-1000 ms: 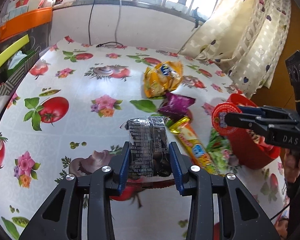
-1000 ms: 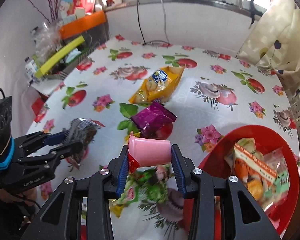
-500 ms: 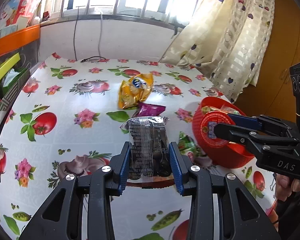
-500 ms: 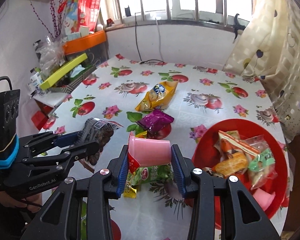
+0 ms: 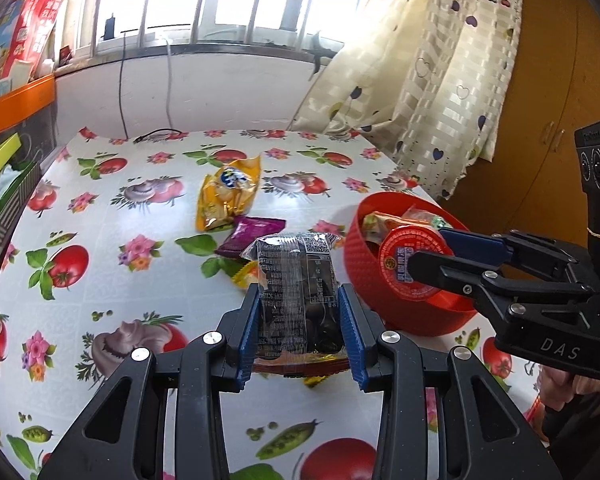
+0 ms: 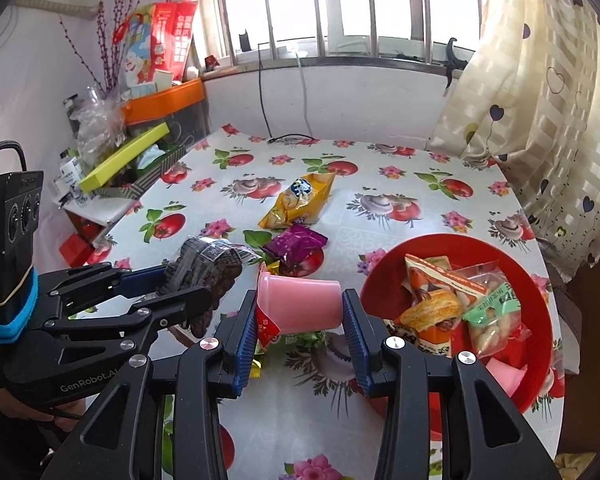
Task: Organize snacks
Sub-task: 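Lift the chocolate packet and jelly cup and carry them over the red basket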
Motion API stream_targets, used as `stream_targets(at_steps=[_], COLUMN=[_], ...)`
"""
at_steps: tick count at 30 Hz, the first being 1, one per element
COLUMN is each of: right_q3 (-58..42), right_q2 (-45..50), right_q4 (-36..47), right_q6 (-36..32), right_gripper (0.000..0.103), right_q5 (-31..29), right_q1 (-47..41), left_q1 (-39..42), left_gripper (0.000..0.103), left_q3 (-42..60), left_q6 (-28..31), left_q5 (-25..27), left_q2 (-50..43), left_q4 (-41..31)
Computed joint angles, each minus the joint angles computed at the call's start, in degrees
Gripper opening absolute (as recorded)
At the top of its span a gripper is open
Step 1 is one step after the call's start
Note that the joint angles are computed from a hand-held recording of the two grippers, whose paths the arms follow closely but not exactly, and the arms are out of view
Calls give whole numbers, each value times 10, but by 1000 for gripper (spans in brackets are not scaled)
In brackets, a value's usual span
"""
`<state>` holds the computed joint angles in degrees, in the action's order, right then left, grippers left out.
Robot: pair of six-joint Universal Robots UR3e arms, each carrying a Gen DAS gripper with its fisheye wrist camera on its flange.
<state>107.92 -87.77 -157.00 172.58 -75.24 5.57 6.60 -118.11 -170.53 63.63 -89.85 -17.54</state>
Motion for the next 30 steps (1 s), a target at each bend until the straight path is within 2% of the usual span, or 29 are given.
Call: stream_targets(at_steps=[12,30], right_q3=[49,107], right_q2=[-49,-115], right_q4=[-4,5], right_q6=[-5,-14], right_gripper=[37,37], right_q5=[17,38], right_q1=[-45,-117], left_q1=[-60,-123], left_gripper=[39,39], left_q3=[47,117], left_q6=[-13,-13], left_q5=[26,37], left_q2=[-33,-85], left_q4=[-6,-19])
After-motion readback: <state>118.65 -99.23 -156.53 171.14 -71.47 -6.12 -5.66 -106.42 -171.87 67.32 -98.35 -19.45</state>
